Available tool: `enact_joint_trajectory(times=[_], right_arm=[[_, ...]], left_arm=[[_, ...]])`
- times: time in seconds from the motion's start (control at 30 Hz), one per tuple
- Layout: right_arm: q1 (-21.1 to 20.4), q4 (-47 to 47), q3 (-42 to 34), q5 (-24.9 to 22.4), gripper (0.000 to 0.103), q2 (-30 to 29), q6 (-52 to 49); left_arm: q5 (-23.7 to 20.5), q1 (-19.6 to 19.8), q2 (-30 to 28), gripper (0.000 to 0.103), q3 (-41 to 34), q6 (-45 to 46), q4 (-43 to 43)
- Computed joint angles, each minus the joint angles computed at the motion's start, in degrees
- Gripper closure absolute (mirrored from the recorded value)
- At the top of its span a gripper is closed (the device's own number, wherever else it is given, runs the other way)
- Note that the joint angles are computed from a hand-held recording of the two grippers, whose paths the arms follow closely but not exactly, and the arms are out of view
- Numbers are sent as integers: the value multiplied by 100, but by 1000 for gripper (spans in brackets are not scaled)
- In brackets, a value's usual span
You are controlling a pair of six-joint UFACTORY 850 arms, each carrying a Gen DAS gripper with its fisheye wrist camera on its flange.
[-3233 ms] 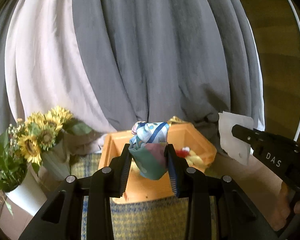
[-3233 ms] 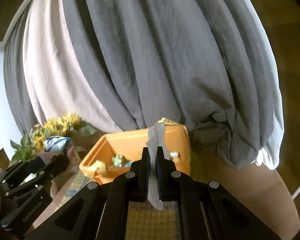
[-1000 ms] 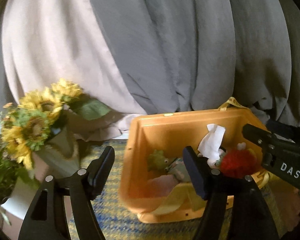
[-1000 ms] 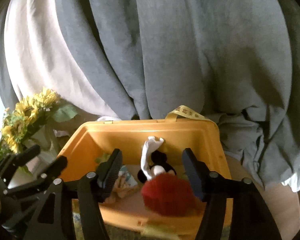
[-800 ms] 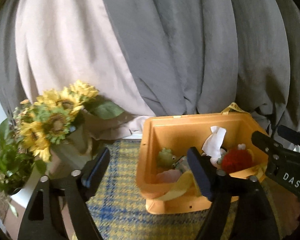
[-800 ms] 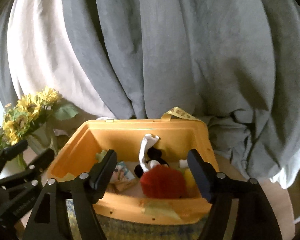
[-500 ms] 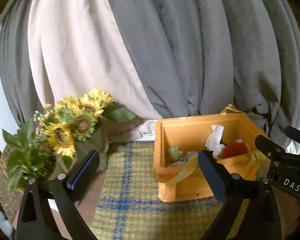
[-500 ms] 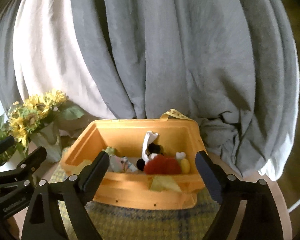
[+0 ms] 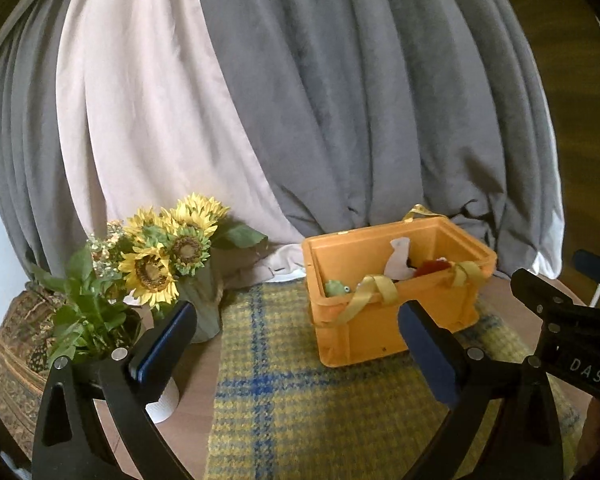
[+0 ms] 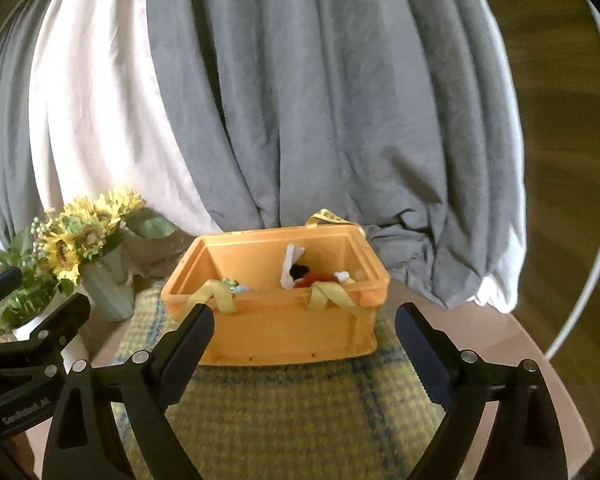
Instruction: Organize soft objects
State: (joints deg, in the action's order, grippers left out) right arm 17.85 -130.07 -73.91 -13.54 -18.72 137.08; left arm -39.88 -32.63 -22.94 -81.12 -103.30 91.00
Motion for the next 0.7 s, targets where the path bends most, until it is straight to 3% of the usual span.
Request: enact_joint_trajectory(times=[0.23, 0.5, 0.7], right_arm=[[48, -24, 620, -178, 9, 560, 99], [-160, -1287, 1416, -74, 8, 1332, 1045], [-333, -1939, 2036, -55, 8, 1957, 1543]], left_arm=[[-543, -407, 366, 0, 403, -234, 39], [-1294, -1009, 552, 0, 635, -438, -341], [-1568, -1398, 712, 0, 831, -597, -526]])
